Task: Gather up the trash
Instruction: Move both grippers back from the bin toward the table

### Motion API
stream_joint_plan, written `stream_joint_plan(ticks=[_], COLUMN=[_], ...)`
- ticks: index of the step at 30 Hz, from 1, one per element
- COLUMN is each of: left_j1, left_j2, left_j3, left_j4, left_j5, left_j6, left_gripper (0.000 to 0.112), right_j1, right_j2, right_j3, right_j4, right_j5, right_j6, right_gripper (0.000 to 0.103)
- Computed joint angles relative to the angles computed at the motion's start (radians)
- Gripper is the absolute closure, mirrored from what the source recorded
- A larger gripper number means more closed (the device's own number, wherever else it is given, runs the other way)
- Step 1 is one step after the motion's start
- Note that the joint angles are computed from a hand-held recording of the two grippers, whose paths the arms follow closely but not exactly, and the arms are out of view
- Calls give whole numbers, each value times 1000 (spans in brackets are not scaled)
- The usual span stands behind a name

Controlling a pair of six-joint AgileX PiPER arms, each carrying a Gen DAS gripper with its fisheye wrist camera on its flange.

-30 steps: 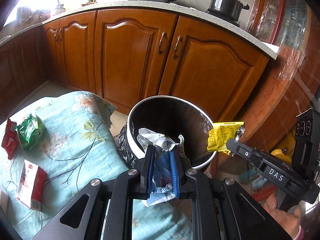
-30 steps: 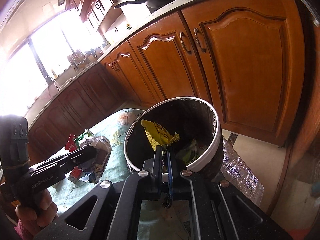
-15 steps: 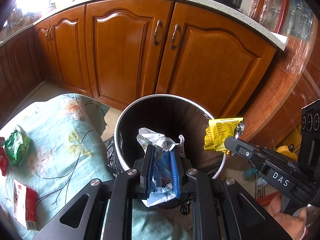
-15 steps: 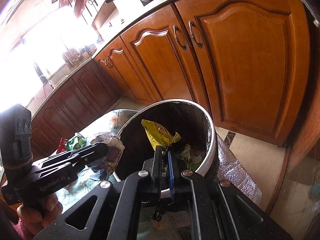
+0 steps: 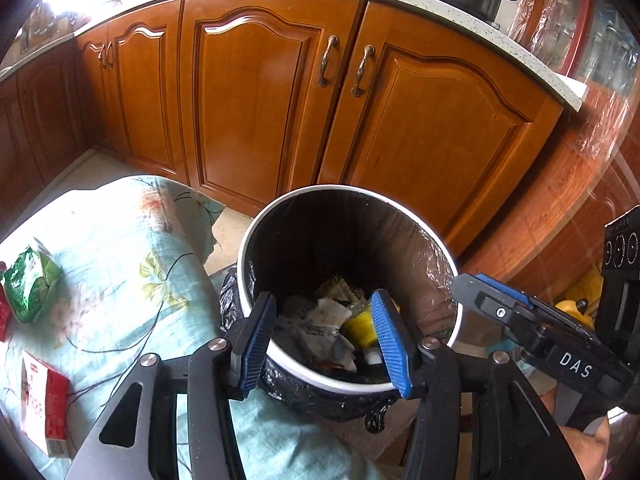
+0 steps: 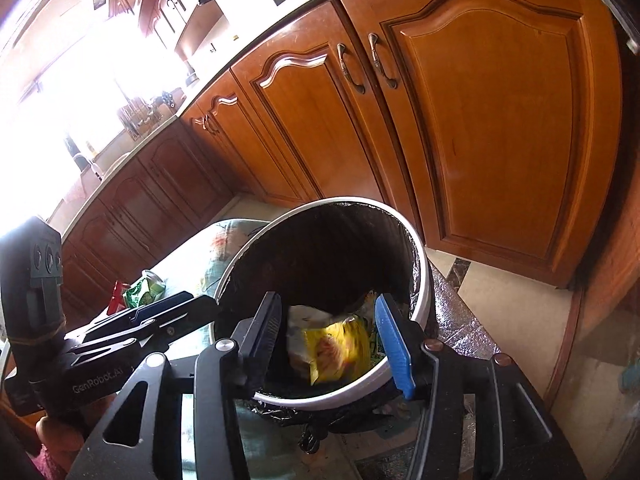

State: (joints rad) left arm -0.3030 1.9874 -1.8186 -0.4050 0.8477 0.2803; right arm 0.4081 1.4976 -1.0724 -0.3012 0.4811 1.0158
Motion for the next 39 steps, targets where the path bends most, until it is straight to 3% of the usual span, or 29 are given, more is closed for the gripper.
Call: stream_joint_plan(ticks=[5, 10, 15, 24, 32, 39], left_j1=[45, 104, 183, 368, 581, 765], left_j2=[-98, -202, -309, -478, -541, -568], left_j3=[154, 327, 477, 670, 738, 747], left_j4=[-67, -123, -176, -255, -304, -327], left_j5=[-50, -95, -108, -52, 24, 83], left_j6=[61, 133, 204, 329, 424, 495], left_gripper=[59, 58, 58, 57, 57, 57], right_j1=[48, 122, 204, 353, 434, 456], right_j2=[-39, -56, -53, 38, 159, 291], right_j3=[29, 49, 47, -41, -171, -329], right_j4=[-90, -189, -232, -260, -209, -96], right_j5=[2, 18, 30, 38, 53, 64], right_j6=[117, 256, 353, 430, 396, 269], right_gripper=[29, 16, 14, 13, 13, 13])
